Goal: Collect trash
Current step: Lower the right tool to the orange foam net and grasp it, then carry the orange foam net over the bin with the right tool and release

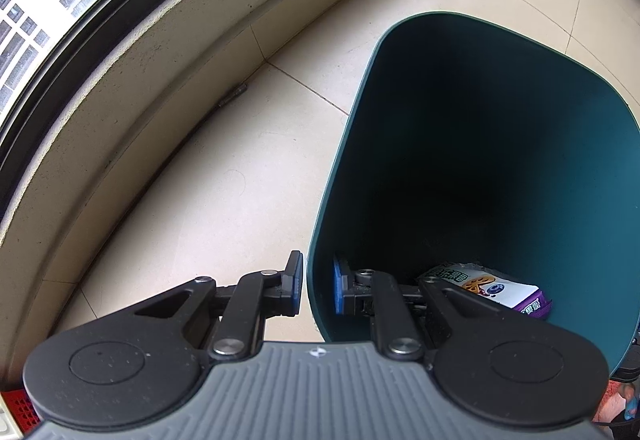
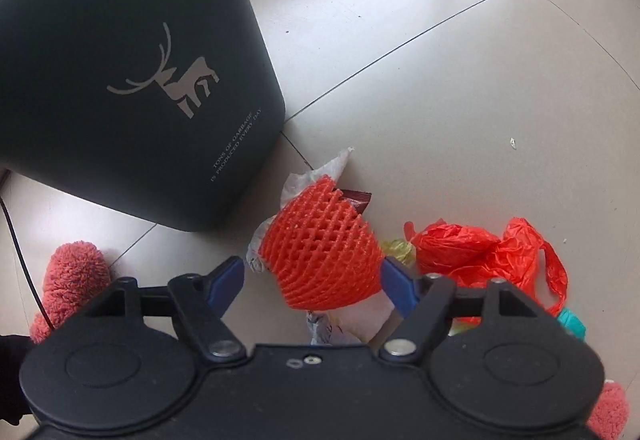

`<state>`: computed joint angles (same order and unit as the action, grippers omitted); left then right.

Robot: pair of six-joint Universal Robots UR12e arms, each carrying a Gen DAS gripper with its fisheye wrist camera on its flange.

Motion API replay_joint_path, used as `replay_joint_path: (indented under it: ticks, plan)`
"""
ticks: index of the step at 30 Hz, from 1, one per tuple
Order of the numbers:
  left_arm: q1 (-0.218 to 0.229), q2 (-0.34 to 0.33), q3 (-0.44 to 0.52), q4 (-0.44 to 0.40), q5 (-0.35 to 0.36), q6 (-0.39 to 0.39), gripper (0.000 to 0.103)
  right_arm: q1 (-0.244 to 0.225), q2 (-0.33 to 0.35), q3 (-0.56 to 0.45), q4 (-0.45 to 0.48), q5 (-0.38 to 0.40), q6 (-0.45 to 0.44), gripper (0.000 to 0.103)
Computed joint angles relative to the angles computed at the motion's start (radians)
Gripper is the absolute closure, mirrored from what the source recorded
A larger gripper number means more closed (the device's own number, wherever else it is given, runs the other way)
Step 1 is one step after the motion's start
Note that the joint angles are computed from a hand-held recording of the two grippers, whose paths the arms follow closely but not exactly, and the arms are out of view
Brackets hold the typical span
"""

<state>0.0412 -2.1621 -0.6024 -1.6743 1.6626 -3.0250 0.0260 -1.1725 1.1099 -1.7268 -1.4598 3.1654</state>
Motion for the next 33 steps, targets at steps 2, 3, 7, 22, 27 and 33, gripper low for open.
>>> replay_joint_path:
  ticks: [2, 3, 7, 22, 27, 33]
  plan:
    - [-0.004, 0.007, -0.016, 0.009, 0.004, 0.001, 0.089, 0.004, 0.011, 0.003, 0.004, -0.005, -0.013, 0.023]
    - [-0.009, 0.013, -0.033, 0.019, 0.010, 0.000, 0.089, 0.006, 0.016, 0.004, 0.006, -0.011, -0.015, 0.023]
    - [-0.015, 0.004, -0.020, 0.000, 0.017, -0.004, 0.089, 0.012, 0.029, 0.007, 0.013, -0.031, -0.037, 0.029]
    - [-0.017, -0.016, 0.017, -0.023, 0.014, -0.002, 0.089, 0.016, -0.007, -0.068, 0.038, -0.054, -0.001, 0.083]
    - [-0.017, -0.017, 0.019, -0.024, 0.013, -0.003, 0.089, 0.008, 0.001, -0.204, 0.078, 0.005, 0.012, 0.083]
    - [-0.018, -0.018, 0.022, -0.027, 0.013, -0.005, 0.088, 0.023, 0.070, -0.410, 0.089, 0.088, -0.020, 0.079]
